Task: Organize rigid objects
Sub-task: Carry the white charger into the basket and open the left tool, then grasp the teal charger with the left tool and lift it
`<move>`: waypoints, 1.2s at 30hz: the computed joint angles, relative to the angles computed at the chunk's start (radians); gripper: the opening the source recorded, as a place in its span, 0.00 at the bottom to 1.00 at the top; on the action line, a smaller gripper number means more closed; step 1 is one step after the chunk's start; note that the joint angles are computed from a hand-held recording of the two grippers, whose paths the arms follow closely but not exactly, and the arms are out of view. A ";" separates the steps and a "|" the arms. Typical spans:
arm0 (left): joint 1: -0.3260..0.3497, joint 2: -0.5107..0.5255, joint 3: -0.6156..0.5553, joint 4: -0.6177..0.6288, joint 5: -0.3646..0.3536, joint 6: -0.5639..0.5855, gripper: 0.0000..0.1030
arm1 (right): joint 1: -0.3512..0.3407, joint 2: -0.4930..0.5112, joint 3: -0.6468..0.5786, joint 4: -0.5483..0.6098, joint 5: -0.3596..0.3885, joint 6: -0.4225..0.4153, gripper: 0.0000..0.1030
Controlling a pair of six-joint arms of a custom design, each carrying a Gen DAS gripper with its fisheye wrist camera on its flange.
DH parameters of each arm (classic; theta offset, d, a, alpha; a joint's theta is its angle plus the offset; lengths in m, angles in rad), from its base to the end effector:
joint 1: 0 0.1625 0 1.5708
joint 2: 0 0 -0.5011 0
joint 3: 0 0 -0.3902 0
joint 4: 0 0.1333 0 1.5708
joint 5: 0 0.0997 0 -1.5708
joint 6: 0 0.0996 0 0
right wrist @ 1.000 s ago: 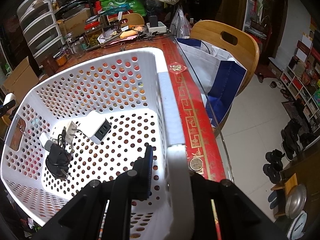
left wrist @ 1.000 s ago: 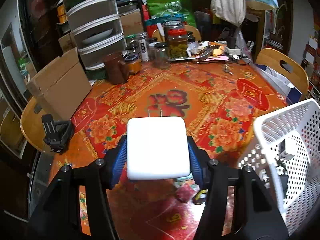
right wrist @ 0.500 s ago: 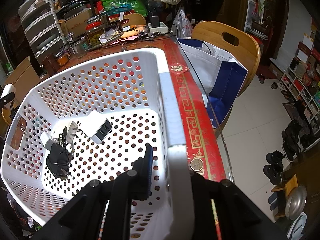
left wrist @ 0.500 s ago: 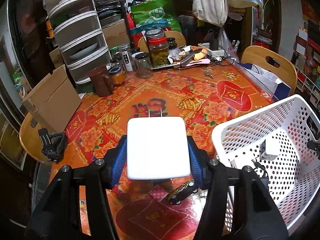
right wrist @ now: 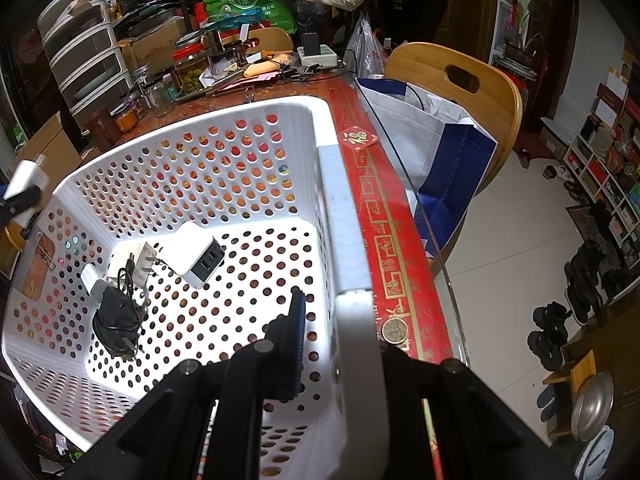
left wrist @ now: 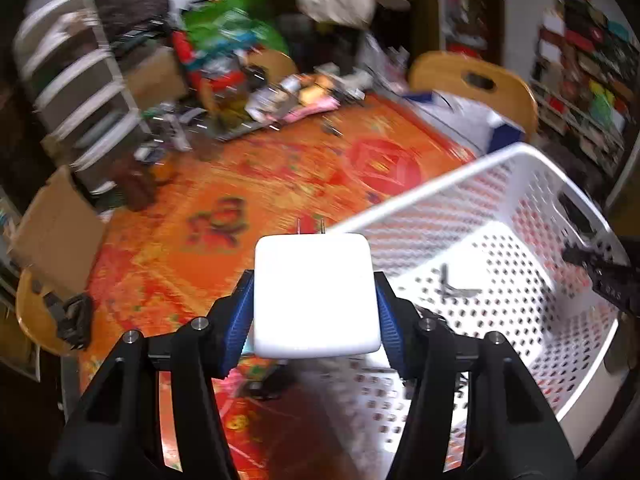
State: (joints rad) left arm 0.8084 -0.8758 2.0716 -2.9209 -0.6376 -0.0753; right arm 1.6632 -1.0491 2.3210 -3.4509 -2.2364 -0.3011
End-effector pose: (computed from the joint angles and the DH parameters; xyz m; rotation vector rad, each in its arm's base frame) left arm -0.2404 -0.5606 0.1410 0.6820 2.1690 -0.6259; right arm 0.1168 -0.4825 0.2167 0.2092 -2.3522 0.6483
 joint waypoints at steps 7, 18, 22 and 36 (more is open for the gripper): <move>0.016 0.090 -0.125 0.283 -0.098 -0.078 0.52 | 0.000 0.000 -0.001 0.001 0.000 0.000 0.14; 0.050 0.195 -0.288 0.552 -0.263 -0.129 0.54 | 0.008 0.005 -0.010 0.014 -0.001 0.002 0.14; 0.040 0.165 -0.242 0.439 -0.269 -0.074 0.74 | 0.010 0.008 -0.014 0.021 -0.002 0.001 0.14; 0.276 -0.181 -0.003 0.064 -0.138 -0.130 1.00 | 0.003 0.007 -0.015 0.022 0.005 -0.008 0.15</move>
State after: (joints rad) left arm 1.0848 -1.0567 2.0682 -2.8567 -0.7752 -0.2049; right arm 1.6659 -1.0417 2.3056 -3.4291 -2.2312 -0.3090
